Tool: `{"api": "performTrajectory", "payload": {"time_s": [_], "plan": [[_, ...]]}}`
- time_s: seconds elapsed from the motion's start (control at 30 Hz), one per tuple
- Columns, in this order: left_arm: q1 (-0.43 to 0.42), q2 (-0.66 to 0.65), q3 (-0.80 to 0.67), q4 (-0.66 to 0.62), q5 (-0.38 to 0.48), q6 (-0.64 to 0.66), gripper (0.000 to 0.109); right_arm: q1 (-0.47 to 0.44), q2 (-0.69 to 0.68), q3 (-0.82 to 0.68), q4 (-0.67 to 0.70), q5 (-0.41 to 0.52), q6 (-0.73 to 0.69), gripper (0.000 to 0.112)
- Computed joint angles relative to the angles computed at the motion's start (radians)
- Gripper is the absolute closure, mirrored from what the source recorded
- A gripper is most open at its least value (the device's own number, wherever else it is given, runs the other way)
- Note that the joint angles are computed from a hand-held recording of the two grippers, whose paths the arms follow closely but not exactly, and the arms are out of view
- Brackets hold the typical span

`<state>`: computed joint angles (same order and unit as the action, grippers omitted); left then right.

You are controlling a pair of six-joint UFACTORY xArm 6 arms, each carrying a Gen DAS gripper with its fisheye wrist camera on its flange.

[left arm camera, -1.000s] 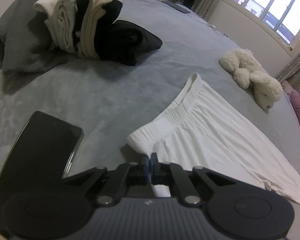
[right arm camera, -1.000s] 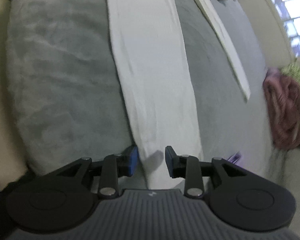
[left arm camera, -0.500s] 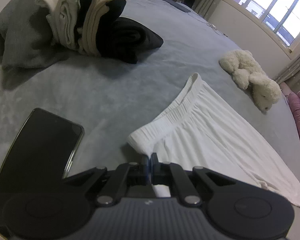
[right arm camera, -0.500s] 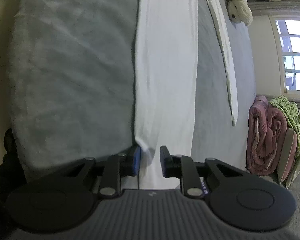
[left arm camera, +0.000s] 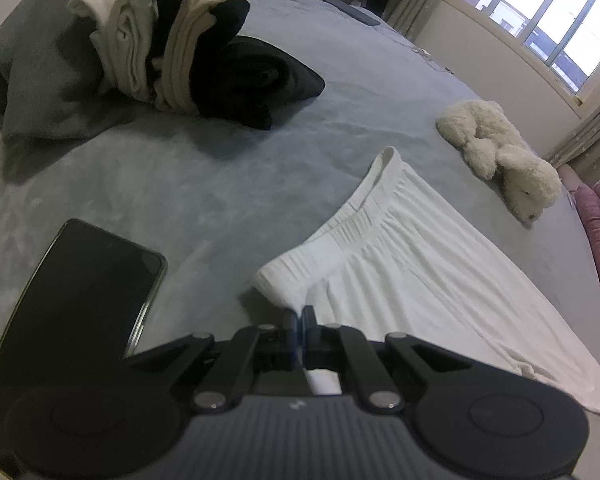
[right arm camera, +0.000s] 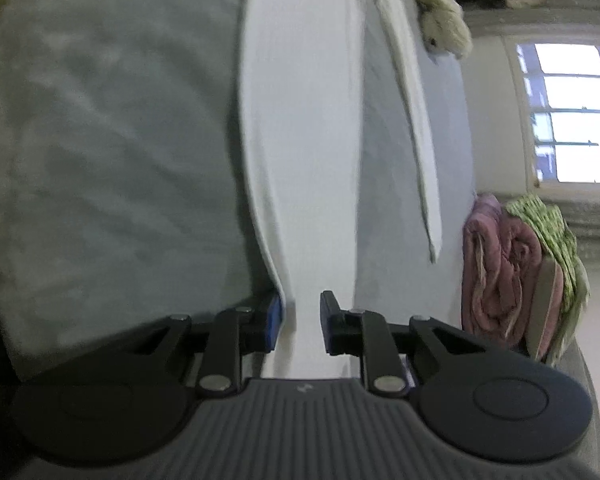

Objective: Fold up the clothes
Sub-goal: 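Lift the leg hem with the right gripper while the left gripper holds the waistband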

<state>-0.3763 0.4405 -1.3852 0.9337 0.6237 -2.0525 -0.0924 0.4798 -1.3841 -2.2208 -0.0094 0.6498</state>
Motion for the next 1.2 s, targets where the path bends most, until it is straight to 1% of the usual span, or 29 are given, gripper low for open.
{"api": "performTrajectory", "payload": {"time_s": [0.07,0.13,0.2,0.27,0.37,0.4,0.47,0.63,0.67,0.77,0.83,0.87,0.9,0.97,1.07,1.2], "plan": [[-0.001,0.004,-0.005,-0.005,0.004,0.008,0.107,-0.008,-0.003,0.02,0.087,-0.007,-0.116,0.091],[0.0,0.004,-0.002,-0.011,0.003,0.012,0.107,-0.008,-0.001,0.025,0.115,-0.004,-0.161,0.091],[0.001,0.003,0.001,-0.02,0.0,0.018,0.107,-0.015,0.007,0.027,0.232,-0.001,-0.264,0.091],[0.001,0.004,0.001,-0.027,0.0,0.025,0.107,-0.022,0.002,0.04,0.302,0.008,-0.318,0.092],[0.0,0.006,-0.002,-0.023,0.0,0.024,0.107,-0.023,0.0,0.039,0.307,0.013,-0.317,0.094],[0.001,0.005,-0.001,-0.021,-0.002,0.02,0.107,-0.023,-0.003,0.042,0.304,0.014,-0.317,0.094],[0.003,0.0,0.008,-0.015,-0.009,0.005,0.107,-0.018,-0.003,0.036,0.236,0.017,-0.25,0.094],[0.005,-0.008,0.018,-0.005,-0.019,-0.015,0.107,-0.002,-0.019,0.022,-0.032,0.029,0.035,0.094],[0.005,-0.007,0.016,-0.003,-0.019,-0.015,0.107,-0.001,-0.02,0.018,-0.058,0.028,0.065,0.094],[0.005,0.003,0.002,-0.01,-0.019,-0.003,0.107,-0.002,-0.017,0.012,-0.074,0.019,0.082,0.094],[0.006,0.005,0.0,-0.014,-0.019,0.0,0.107,-0.009,-0.009,0.011,-0.017,0.007,0.016,0.095],[0.006,0.006,-0.001,-0.016,-0.018,0.001,0.107,-0.012,-0.008,0.013,0.002,0.0,-0.007,0.104],[0.006,0.004,0.001,-0.015,-0.018,-0.001,0.107,-0.014,-0.008,0.016,0.019,-0.003,-0.03,0.107],[0.006,-0.002,0.009,-0.01,-0.019,-0.01,0.107,-0.017,-0.006,0.007,-0.001,-0.015,-0.017,0.109],[0.008,-0.008,0.017,0.004,-0.025,-0.035,0.107,-0.017,-0.005,0.004,-0.013,-0.019,-0.012,0.11],[0.012,-0.003,0.013,0.002,-0.033,-0.031,0.107,-0.011,-0.007,0.005,-0.046,-0.007,0.015,0.109]]}}
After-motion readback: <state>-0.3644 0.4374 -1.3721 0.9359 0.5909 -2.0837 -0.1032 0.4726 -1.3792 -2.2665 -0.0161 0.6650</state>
